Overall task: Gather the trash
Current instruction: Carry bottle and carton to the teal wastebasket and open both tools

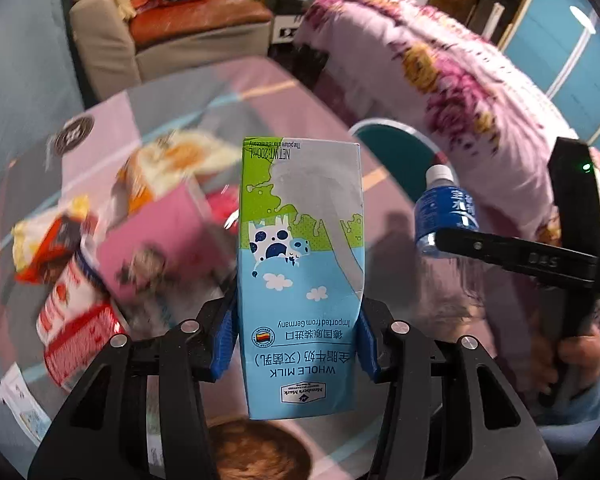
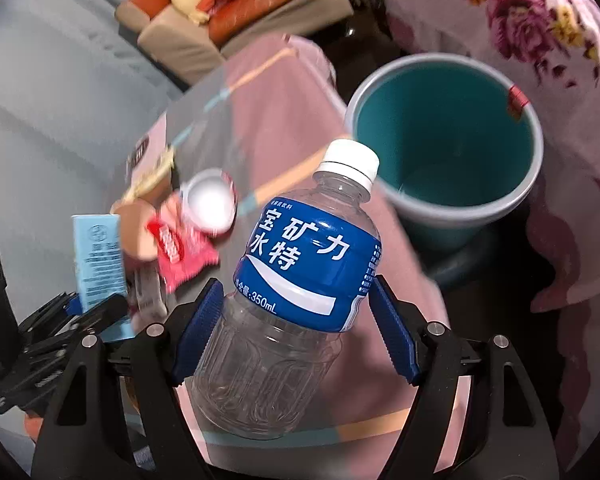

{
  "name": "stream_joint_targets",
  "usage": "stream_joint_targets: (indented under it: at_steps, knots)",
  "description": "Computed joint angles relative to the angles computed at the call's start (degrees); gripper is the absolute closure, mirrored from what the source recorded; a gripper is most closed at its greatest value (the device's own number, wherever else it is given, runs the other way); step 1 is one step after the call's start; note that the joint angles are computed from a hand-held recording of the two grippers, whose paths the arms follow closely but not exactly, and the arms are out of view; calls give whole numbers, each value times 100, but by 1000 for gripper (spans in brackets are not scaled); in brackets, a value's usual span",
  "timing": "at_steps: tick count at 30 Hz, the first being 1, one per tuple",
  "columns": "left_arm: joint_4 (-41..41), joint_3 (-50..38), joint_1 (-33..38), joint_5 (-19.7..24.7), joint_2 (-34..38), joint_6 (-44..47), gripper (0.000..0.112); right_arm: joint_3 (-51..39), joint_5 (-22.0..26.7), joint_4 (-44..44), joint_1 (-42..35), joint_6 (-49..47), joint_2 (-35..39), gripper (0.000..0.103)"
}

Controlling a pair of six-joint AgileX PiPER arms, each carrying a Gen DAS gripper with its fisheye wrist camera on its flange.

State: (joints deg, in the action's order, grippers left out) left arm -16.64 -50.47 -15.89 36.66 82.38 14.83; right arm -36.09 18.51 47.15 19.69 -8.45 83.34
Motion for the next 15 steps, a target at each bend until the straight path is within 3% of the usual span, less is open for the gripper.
stream_joint_targets:
  at_steps: [7, 15]
  knots:
    - [454, -1596, -962, 111, 1375, -514, 62, -241, 263, -829, -1568, 110, -437, 32]
    - [558, -4134, -1713, 658, 3606, -753, 62, -844, 354, -1285, -2795, -37, 197, 32]
